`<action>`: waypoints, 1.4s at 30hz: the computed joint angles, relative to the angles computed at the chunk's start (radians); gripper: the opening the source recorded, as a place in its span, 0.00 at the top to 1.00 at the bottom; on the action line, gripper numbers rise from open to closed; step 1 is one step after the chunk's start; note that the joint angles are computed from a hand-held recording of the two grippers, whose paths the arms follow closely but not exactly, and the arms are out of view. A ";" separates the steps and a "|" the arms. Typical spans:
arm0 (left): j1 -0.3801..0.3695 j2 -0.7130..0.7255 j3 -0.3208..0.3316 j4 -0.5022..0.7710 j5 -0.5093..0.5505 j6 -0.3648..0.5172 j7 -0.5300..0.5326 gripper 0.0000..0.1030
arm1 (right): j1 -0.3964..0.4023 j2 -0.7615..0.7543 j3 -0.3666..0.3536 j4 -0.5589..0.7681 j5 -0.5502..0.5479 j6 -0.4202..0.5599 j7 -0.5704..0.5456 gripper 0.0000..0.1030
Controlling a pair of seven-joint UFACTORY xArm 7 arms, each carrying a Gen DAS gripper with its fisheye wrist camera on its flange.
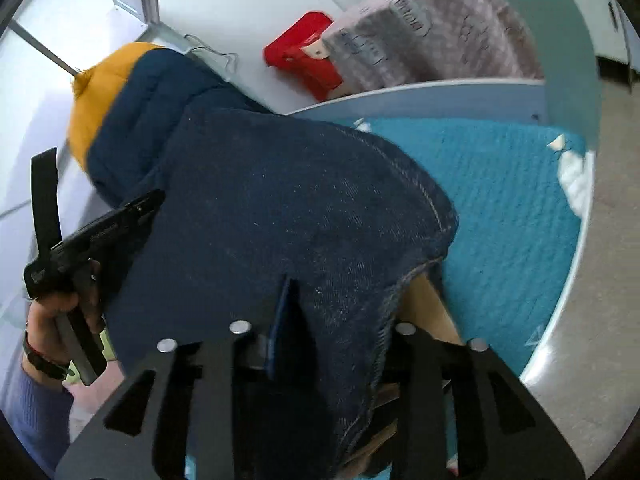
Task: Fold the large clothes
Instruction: 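Carry the folded shirt with both tools over the stack of clothes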
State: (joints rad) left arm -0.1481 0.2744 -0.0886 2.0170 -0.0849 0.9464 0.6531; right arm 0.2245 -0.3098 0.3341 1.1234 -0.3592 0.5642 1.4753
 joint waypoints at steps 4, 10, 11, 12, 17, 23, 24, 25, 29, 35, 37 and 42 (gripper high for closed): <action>0.010 0.015 0.000 -0.001 -0.030 0.001 -0.033 0.38 | 0.005 -0.016 0.011 0.016 -0.036 0.089 -0.043 0.59; 0.032 0.026 0.009 0.020 -0.033 -0.016 -0.065 0.27 | -0.021 -0.057 0.155 0.158 -0.275 0.418 -0.038 0.52; 0.048 0.024 0.001 0.023 -0.070 -0.007 -0.060 0.27 | -0.027 -0.053 0.162 0.168 -0.286 0.395 -0.060 0.52; 0.061 0.020 -0.003 0.026 -0.099 0.008 -0.057 0.27 | 0.004 -0.031 0.136 0.180 -0.297 0.330 -0.087 0.52; 0.078 -0.055 0.004 -0.062 -0.125 -0.082 -0.030 0.18 | 0.079 0.190 0.076 0.329 -0.234 0.221 -0.263 0.64; 0.122 -0.165 0.002 -0.102 -0.315 -0.071 0.078 0.18 | 0.138 0.294 -0.036 0.336 -0.067 0.146 -0.311 0.70; 0.144 -0.176 -0.013 -0.092 -0.376 -0.020 0.123 0.18 | 0.144 0.292 -0.055 0.328 -0.038 0.130 -0.321 0.70; 0.124 -0.179 0.009 -0.087 -0.394 0.009 0.144 0.18 | 0.153 0.293 -0.071 0.325 -0.010 0.123 -0.332 0.70; 0.049 -0.168 0.003 -0.136 -0.148 0.012 0.088 0.18 | 0.180 0.317 -0.102 0.371 0.041 0.156 -0.386 0.69; 0.016 -0.028 0.028 -0.058 0.043 0.042 -0.076 0.17 | 0.197 0.379 -0.131 0.427 0.111 0.147 -0.470 0.69; 0.024 0.005 0.029 -0.028 0.048 0.051 -0.073 0.17 | 0.213 0.410 -0.138 0.468 0.085 0.177 -0.464 0.69; 0.041 0.062 0.033 0.004 0.040 0.057 -0.104 0.17 | 0.256 0.487 -0.161 0.555 0.047 0.237 -0.467 0.70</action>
State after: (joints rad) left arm -0.1068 0.3363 -0.0552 2.0211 -0.0447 1.0036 0.5491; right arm 0.4805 0.1775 0.1727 1.6783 -0.3117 0.8008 1.0078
